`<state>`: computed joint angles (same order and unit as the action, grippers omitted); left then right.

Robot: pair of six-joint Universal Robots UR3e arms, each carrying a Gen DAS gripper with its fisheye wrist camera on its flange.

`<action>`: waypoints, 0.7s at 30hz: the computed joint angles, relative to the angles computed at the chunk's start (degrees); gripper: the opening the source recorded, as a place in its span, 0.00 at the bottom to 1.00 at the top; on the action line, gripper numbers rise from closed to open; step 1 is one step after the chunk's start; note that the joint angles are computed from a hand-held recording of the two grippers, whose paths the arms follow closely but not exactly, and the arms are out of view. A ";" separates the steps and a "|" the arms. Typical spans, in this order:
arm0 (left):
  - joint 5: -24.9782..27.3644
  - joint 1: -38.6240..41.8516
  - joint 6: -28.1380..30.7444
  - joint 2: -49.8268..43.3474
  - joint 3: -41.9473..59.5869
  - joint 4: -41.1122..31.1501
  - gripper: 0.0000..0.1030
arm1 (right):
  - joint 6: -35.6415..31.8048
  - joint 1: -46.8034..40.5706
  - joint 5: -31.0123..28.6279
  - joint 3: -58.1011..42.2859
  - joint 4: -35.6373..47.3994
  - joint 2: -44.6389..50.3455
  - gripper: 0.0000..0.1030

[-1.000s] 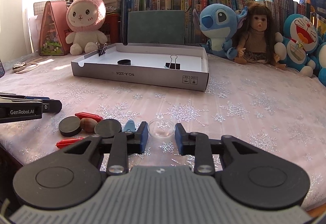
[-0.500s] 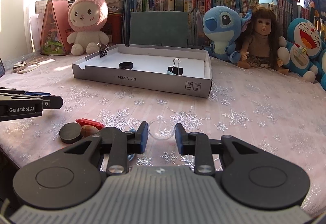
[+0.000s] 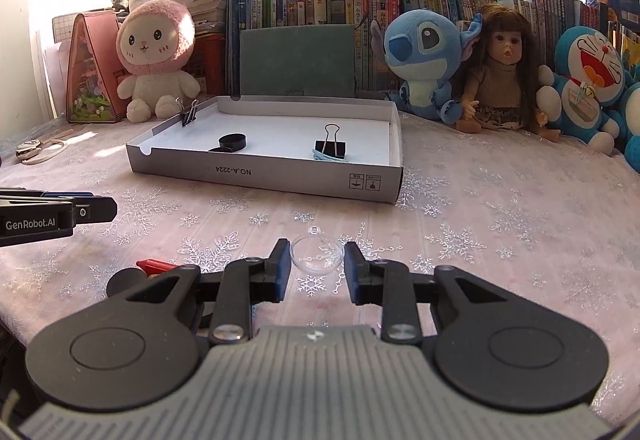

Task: Organize rigid objects
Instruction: 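Carry the brown nut with the left gripper while the right carries a clear plastic dome over the tray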

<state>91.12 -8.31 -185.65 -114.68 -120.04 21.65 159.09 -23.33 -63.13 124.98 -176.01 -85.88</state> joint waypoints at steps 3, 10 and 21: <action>-0.19 0.17 0.49 -0.02 1.21 -0.53 0.21 | 1.06 -0.01 -0.30 -1.64 1.48 0.63 0.33; -3.22 1.51 0.14 0.22 4.52 -4.43 0.21 | 3.61 0.19 -0.62 -5.90 4.83 2.60 0.33; -5.58 2.77 -0.36 -0.95 9.92 -9.79 0.21 | 6.53 0.71 -0.44 -13.33 8.84 6.32 0.33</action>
